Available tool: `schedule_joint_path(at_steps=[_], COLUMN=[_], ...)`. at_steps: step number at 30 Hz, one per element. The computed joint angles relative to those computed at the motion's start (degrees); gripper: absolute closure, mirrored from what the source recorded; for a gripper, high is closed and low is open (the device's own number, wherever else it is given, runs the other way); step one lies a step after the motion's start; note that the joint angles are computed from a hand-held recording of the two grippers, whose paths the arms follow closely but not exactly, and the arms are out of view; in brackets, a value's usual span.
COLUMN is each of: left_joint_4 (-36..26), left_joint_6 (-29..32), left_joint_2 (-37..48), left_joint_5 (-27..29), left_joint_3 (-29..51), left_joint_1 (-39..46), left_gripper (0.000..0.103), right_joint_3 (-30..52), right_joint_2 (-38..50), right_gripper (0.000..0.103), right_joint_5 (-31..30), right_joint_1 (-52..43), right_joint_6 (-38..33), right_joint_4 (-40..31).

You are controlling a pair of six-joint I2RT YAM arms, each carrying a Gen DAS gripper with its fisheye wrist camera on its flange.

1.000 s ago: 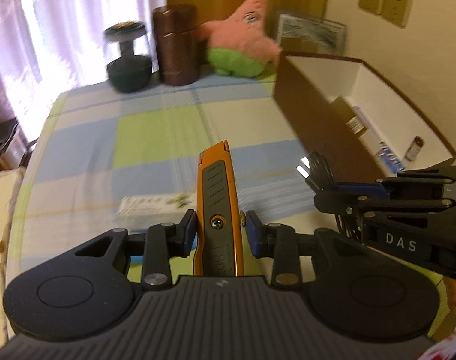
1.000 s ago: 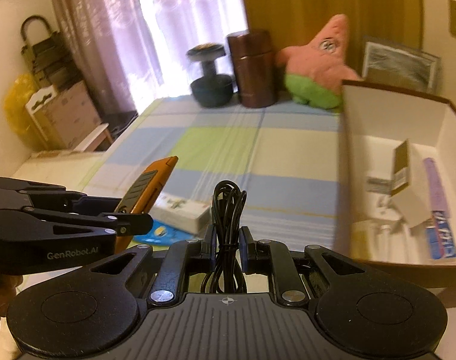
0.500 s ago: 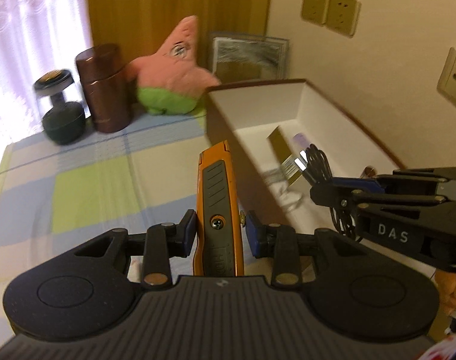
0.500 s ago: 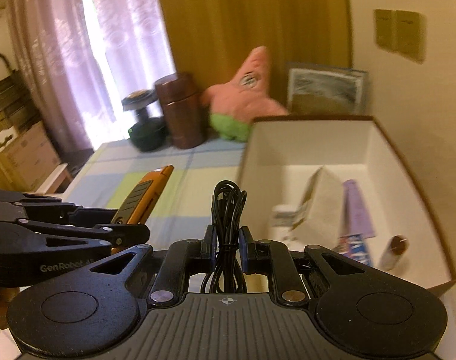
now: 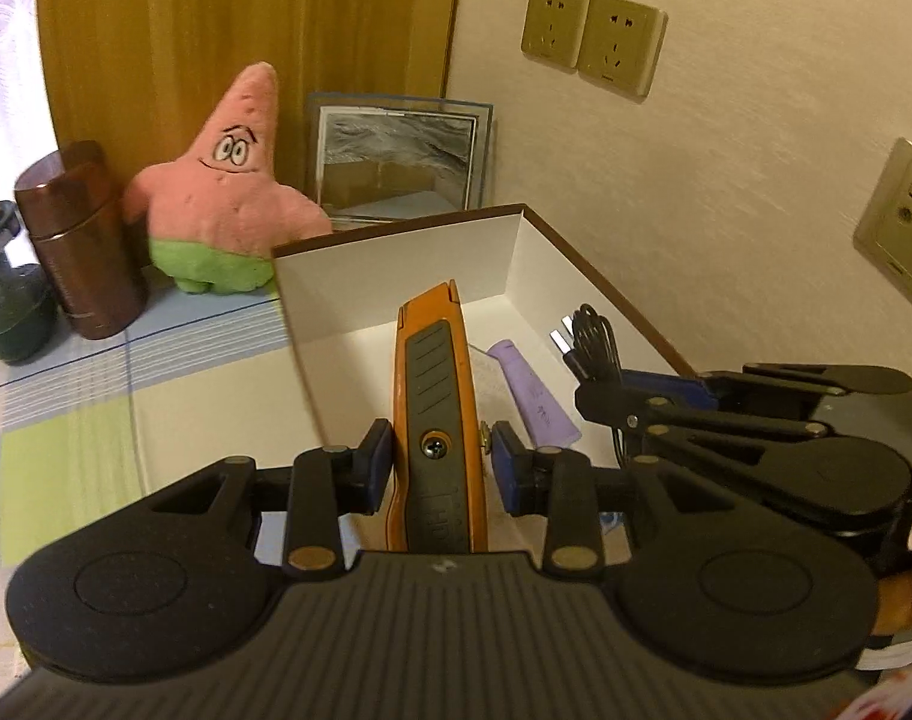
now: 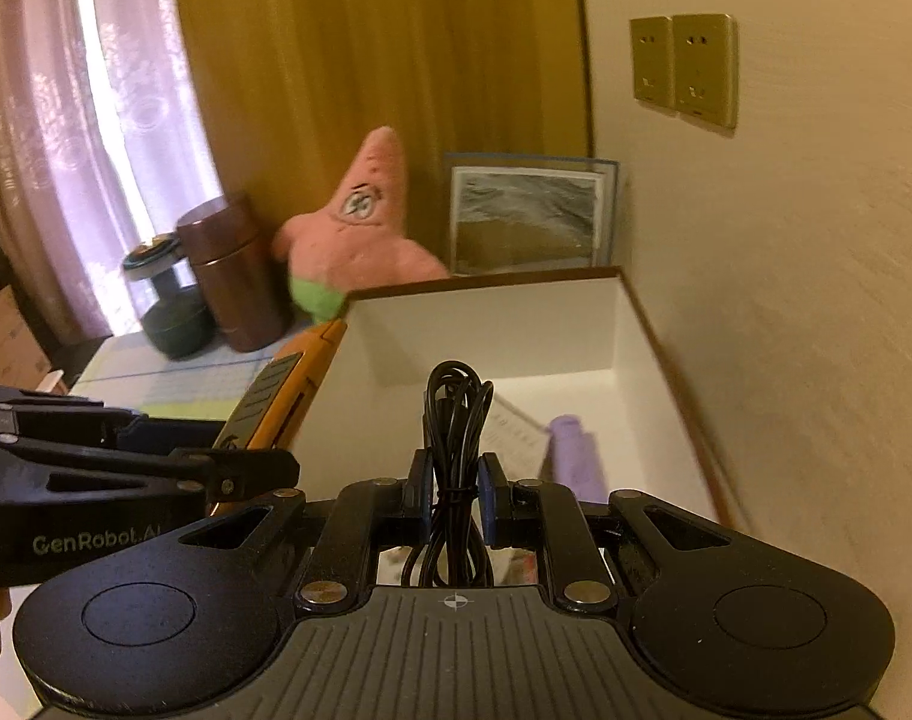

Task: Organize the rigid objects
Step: 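Lower and release the knife with the left tool while the right tool releases the cable inside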

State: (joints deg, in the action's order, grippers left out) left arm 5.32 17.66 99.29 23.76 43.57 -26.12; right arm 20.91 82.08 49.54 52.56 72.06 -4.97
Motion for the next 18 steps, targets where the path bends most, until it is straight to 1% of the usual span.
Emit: schedule_joint_path(at_steps=[2,5,8,12,18], left_joint_4=[0.2,0.3,-0.2,-1.1,-3.5], left_joint_6=[-1.1,-2.9,-4.1,-4.7,-3.8], left_joint_2=[2.8,7.0,11.0,15.7,24.1], left_joint_5=[-1.3,-3.9,-5.7,-7.8,-10.1], left_joint_3=[2.5,6.6,10.9,16.5,26.2], left_joint_1=[-1.6,-4.0,-5.6,-7.2,-7.7], left_gripper=[0.073,0.073,0.073,0.073,0.073], right_joint_3=[-2.2,-4.5,-6.5,-7.8,-7.0], right_joint_2=[-1.2,-0.7,1.7,5.9,12.2], right_gripper=[0.091,0.091,0.091,0.092,0.092], right_joint_5=[-2.2,-6.1,-10.6,-16.4,-23.3], right_joint_1=[-4.1,-10.7,-17.5,-25.5,-34.9], right_joint_6=[-4.6,-11.7,-18.1,-24.5,-31.5], right_joint_4=[4.6,12.1,20.1,29.2,37.0])
